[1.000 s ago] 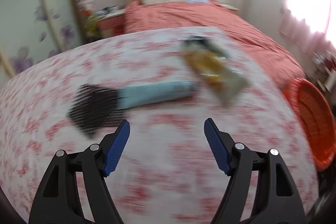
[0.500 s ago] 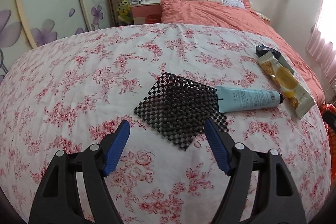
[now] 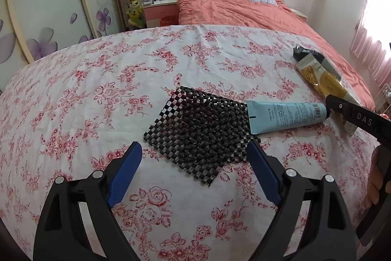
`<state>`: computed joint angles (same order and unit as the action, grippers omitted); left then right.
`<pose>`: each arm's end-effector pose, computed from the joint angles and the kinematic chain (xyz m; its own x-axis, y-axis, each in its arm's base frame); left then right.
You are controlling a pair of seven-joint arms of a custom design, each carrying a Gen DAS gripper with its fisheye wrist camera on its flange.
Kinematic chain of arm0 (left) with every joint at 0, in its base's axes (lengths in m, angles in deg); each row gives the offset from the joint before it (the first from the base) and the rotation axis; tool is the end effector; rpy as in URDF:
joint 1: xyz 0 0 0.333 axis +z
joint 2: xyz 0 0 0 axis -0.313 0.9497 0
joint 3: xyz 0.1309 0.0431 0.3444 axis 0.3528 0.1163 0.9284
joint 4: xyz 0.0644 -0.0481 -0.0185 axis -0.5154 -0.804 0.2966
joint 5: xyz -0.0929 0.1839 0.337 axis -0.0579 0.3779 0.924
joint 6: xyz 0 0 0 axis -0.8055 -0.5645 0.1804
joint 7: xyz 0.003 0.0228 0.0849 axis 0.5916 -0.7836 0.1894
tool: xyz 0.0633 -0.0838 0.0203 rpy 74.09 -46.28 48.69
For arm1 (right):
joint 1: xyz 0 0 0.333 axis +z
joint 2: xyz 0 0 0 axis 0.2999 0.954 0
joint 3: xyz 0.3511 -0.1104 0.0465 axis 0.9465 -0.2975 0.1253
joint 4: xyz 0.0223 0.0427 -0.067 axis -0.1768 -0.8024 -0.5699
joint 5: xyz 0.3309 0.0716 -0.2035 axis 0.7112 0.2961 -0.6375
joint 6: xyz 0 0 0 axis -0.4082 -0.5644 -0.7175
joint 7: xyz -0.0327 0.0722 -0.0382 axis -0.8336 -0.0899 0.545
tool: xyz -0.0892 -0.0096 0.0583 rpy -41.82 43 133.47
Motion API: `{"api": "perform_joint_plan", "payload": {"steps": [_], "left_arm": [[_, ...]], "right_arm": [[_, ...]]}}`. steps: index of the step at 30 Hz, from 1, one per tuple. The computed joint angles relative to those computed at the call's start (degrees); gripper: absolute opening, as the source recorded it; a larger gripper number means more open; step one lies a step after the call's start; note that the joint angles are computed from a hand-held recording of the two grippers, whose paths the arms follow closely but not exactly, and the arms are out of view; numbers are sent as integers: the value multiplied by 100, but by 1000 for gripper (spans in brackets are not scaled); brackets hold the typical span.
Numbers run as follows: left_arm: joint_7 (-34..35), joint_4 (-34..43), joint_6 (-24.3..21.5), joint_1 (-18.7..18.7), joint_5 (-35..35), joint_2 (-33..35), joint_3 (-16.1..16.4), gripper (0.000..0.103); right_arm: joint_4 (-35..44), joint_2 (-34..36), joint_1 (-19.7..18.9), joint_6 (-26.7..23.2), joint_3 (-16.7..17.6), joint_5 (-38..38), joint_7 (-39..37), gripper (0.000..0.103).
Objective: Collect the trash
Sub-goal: 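Grasp the black mesh pad with the left tool while the right tool grasps the yellow snack bag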
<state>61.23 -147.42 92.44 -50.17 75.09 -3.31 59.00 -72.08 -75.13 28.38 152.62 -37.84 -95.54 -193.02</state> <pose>0.5373 -0.3325 0.3721 -0.2807 -0.9598 -0.0096 -0.7444 0.2240 -0.6290 0.5243 0.1364 0.3667 -0.3339 -0.9363 -0.1088 -0.7137 0.3265 -0.6197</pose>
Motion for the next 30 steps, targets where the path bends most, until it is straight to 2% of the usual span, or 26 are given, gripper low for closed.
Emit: {"api": "perform_joint_plan", "payload": {"steps": [4, 8, 13, 16, 18, 20, 23, 25, 27, 30], "left_arm": [[200, 73, -106, -2, -164, 74, -85, 87], [272, 196, -242, -40, -236, 155, -110, 87], [282, 340, -413, -107, -76, 212, -88, 87], [452, 325, -302, 74, -232, 236, -238, 88], [699, 260, -149, 235, -596, 244, -367, 88], [766, 250, -126, 98, -689, 243, -227, 87], [867, 221, -33, -64, -761, 237, -75, 80], [1000, 184, 103, -106, -838, 235, -32, 71], [1068, 169, 182, -241, -883, 235, 109, 57], [1111, 130, 226, -445, -892, 211, 336, 45]], "right_arm": [[-141, -129, 43, -118, 45, -47, -111, 34], [-389, -363, 78, -381, 165, -134, -119, 33], [-456, -383, -49, -173, 171, -172, 7, 35], [-427, -362, -51, -229, 201, -75, -93, 36], [-409, -347, -35, -311, 220, 30, -228, 36], [-405, -334, -25, -334, 214, 22, -242, 37], [-400, -323, -35, -244, 191, -50, -147, 37], [-402, -324, -30, -234, 191, -70, -111, 37], [-404, -326, -29, -251, 193, -54, -138, 37], [-425, -343, -31, -251, 192, -64, -134, 37]]}}
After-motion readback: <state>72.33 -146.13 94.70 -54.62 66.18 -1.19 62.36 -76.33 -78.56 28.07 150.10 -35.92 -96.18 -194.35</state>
